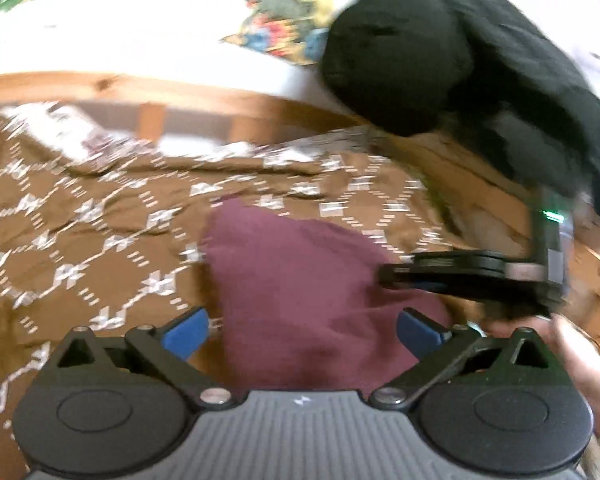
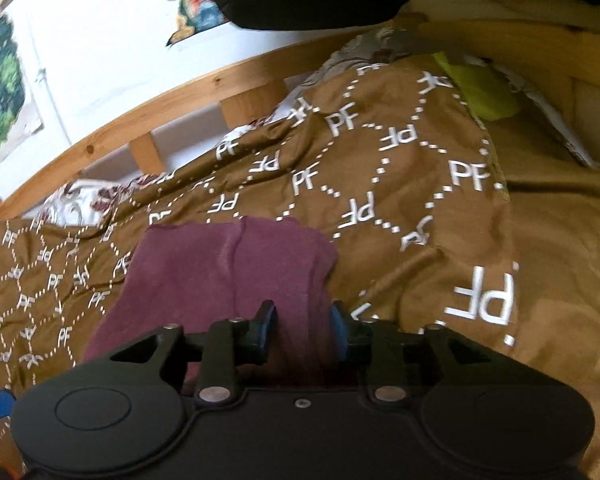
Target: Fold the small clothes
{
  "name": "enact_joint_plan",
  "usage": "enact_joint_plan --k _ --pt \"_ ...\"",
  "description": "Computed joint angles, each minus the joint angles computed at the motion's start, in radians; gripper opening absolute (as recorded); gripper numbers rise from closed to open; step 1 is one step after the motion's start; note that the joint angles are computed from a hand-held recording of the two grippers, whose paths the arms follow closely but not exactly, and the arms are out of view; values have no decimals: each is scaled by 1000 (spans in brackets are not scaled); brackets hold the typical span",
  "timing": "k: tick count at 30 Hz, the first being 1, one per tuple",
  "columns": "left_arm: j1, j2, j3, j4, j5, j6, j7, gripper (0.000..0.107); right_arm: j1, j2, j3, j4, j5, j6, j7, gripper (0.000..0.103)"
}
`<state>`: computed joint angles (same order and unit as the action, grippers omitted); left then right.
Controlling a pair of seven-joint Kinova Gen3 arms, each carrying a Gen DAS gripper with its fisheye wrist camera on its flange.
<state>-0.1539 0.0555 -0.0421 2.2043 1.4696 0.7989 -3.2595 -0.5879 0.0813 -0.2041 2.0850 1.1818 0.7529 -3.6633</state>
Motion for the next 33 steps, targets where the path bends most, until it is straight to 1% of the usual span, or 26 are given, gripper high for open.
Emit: enact_joint_plan --k 1,2,4,5,7,9,10,11,12,13,15,16,17,18,19,20,21,22,23,24,25,26,30,32,33 --pt "4 6 2 -11 -13 -24 41 102 -7 0 -5 2 5 20 -27 48" --pt "8 16 2 -22 -27 -44 81 102 -3 2 -28 6 23 51 -64 54" --pt "10 45 0 -48 -64 -61 163 102 48 -9 -114 27 54 91 -139 72" --pt "29 63 -25 -65 -91 -56 203 102 80 -18 -160 42 83 98 -177 77" --pt "107 94 -114 -99 -148 -38 285 102 134 -35 -239 55 102 113 -221 91" --pt "181 121 -197 -131 -209 -18 366 102 189 -53 -321 41 70 127 -204 99" --pt "200 132 -216 -148 -245 -10 407 102 208 -64 -348 26 38 125 -173 101" --pt "208 137 -219 -158 -282 -8 447 102 218 -78 -366 12 1 123 -134 102" --pt "198 143 -206 -172 -319 0 488 102 217 -79 -382 -8 -33 137 -95 102" --pt "172 143 -175 -181 -354 1 529 102 204 -66 -390 -35 -63 168 -54 102" --pt "89 132 -82 -181 -404 -5 574 102 161 -16 -394 -95 -111 249 27 102" --pt "47 129 -36 -179 -416 -10 581 102 124 8 -377 -119 -132 290 68 102" --pt "17 123 -7 -173 -417 -13 574 102 79 34 -345 -147 -162 330 108 102" --pt "2 116 4 -166 -414 -15 566 102 35 57 -308 -180 -200 371 149 102" --pt "0 104 0 -159 -408 -14 557 102 10 80 -285 -213 -237 412 190 102" --pt "-4 97 0 -153 -398 -14 543 102 3 98 -279 -245 -271 452 230 102" --pt "-9 89 0 -147 -390 -14 527 102 15 112 -290 -276 -310 489 271 102" --pt "-12 83 0 -144 -386 -13 517 102 44 116 -317 -293 -334 509 300 102" --pt "-11 79 -4 -143 -385 -12 513 102 60 113 -330 -296 -350 513 322 102" --pt "-28 76 12 -142 -387 -11 513 102 68 113 -337 -299 -359 519 333 102" --pt "-53 75 36 -143 -392 -12 517 102 68 113 -337 -305 -369 532 338 102" --pt "-61 76 42 -146 -396 -7 523 102 52 113 -326 -310 -379 548 337 102" --pt "-54 88 41 -162 -429 -1 559 102 48 109 -323 -308 -414 572 326 102" --pt "-32 94 48 -176 -491 -28 616 102 59 111 -327 -318 -436 579 330 102" --pt "-16 97 53 -182 -532 -50 650 102 49 110 -308 -325 -454 578 338 102"
